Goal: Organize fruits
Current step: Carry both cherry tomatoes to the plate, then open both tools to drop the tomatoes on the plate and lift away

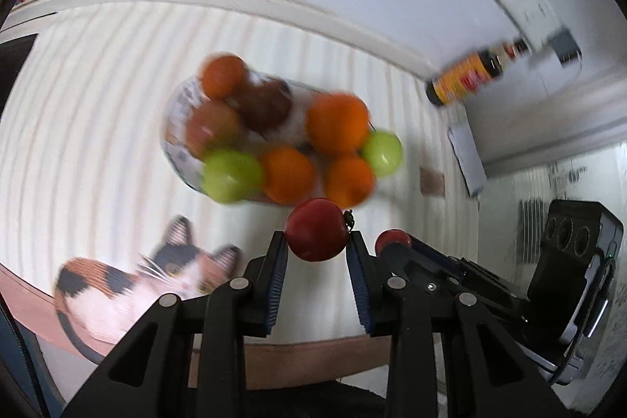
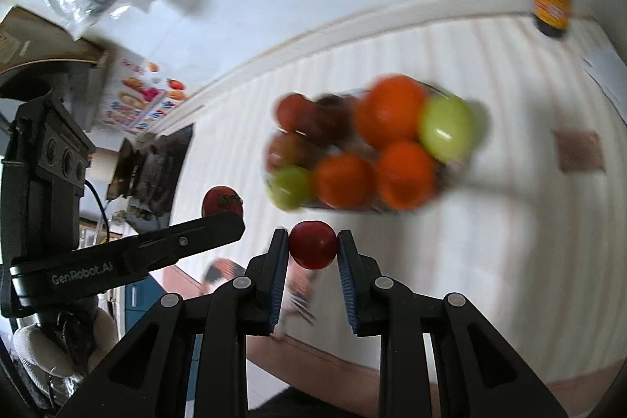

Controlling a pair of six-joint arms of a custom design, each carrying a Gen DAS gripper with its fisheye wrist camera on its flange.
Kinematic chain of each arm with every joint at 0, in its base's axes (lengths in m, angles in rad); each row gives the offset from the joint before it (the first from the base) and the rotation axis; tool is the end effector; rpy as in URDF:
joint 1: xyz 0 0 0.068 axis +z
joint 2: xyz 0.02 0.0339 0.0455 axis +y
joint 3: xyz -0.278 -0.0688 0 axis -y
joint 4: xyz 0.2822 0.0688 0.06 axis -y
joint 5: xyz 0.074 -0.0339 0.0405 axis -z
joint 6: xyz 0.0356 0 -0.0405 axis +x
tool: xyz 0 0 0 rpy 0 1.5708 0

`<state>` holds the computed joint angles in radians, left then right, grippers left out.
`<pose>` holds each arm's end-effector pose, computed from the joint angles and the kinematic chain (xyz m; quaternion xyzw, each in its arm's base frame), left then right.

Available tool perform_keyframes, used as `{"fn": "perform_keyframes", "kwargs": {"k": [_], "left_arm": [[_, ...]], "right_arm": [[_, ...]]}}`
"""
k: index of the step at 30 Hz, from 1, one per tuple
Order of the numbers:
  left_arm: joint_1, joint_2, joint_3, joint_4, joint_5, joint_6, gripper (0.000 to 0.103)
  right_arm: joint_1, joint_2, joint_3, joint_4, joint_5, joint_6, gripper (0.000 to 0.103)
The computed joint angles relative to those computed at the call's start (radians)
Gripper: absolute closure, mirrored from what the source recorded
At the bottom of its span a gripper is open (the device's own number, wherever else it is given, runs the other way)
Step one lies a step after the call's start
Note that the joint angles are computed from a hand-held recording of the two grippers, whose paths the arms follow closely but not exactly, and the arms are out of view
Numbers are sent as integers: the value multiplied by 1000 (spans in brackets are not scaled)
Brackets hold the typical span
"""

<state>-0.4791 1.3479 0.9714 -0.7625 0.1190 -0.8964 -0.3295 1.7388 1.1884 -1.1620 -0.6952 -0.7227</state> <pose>0.2543 -0.1369 0.2374 -0.1895 0.9565 -0.1806 0.1284 0.3140 -0.0833 0.1908 -0.1596 0.9245 0.3272 0.1131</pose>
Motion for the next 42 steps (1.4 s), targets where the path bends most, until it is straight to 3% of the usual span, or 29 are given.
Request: {"fn": "perform_keyframes", "kwargs": {"k": [5,8,15,21,27,34,42], "left_arm": [[233,-38,-32,-31,106,172,75],[365,-7,-45,-30,191,290,75],[587,254,21,-25,371,537,75],[609,461,148,-61,426,662,75],[597,594,256,-120,440,754,75],[577,684,336,-175,415,834,74],[580,725,363,-208,435,828,71]], "right_arm": [[167,-70,-39,124,-26,194,76],[283,-106,-95,260,-1,354,76],[464,-117,-226,534,91,659,75],[577,-131,-322,716,204,799,75],[677,-108,-360,817,335,848,75],[736,-51,-345,838,426,917,75],[720,6,-332,857,426,1029,75]]}}
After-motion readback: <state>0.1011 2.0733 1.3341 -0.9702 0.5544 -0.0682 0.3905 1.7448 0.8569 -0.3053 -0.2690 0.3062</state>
